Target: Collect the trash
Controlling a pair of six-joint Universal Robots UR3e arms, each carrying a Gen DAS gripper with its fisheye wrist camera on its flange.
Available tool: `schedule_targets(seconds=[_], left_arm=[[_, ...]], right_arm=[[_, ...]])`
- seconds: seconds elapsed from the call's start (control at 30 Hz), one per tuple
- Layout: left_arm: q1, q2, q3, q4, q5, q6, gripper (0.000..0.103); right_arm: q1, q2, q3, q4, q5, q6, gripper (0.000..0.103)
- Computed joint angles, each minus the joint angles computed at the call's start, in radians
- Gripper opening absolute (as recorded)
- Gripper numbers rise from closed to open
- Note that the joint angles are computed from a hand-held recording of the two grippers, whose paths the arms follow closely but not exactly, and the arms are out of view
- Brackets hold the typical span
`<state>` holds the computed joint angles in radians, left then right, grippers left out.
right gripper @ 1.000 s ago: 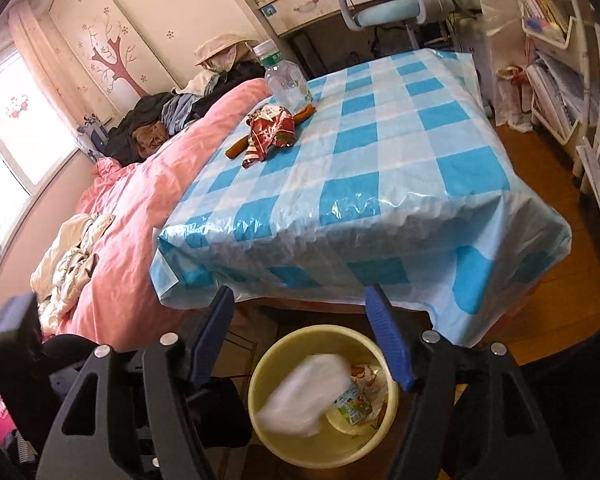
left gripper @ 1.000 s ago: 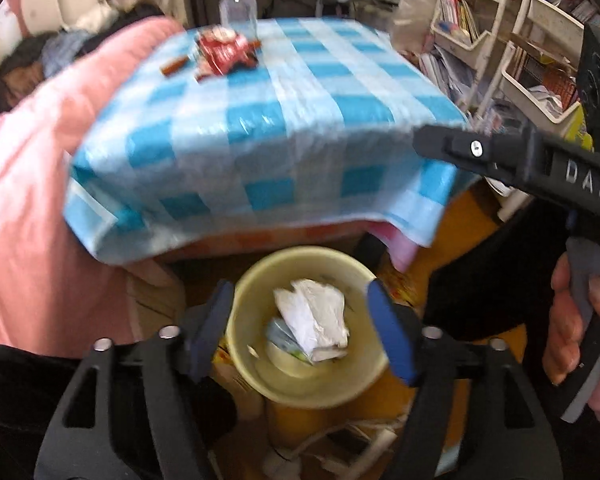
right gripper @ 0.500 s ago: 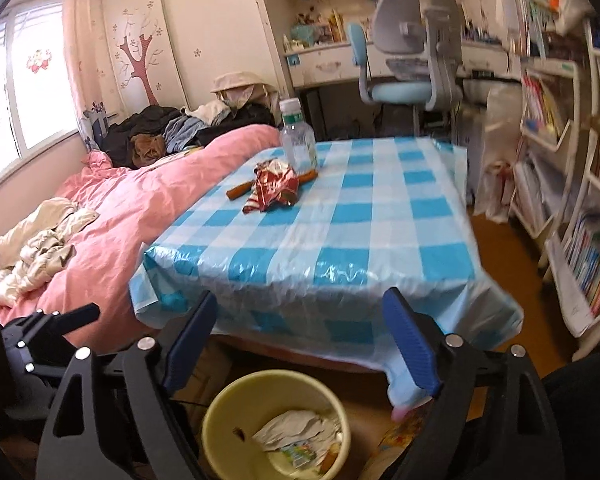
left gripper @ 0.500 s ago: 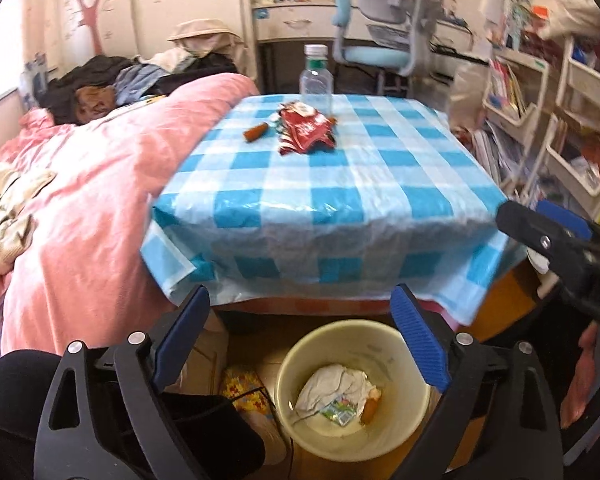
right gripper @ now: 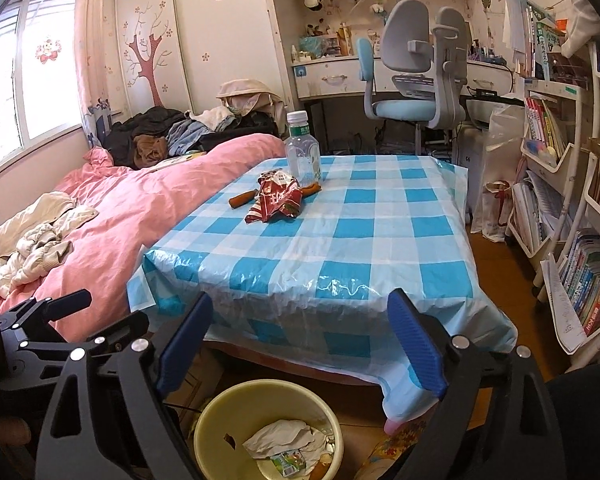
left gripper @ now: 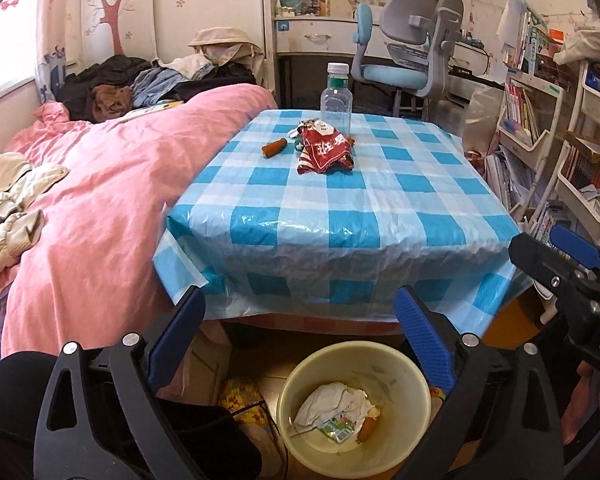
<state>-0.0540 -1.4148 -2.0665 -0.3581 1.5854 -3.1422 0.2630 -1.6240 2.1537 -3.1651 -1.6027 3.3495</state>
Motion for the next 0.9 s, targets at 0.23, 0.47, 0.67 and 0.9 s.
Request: schedule_targets(seconds=[0.23,0.47,0.67,0.9], left_arm=[[-0.006,-0.041,0.023,0.033,0.01,-0.009,0.094],[-0.002,-0.08,0.049,0.047,0.016,-0.028,0.095],[0.005,-0.112,0.072,0.042,0.003,-0.035,0.095],[0.005,-0.128,0.082,0.044,0.0,-0.039,0.095]], right_arm=[[0.009,0.022,-0.019,-0.001,-0.011,-0.004,0.086],[0.015,0.04,-0.034,-0.001,-0.018,-0.004,0.087],[0.013,0.065,-0.052,0.002,-0.016,-0.001,0.088],[0.014,0.082,-0.066,0.004,-0.013,0.006,0.089]])
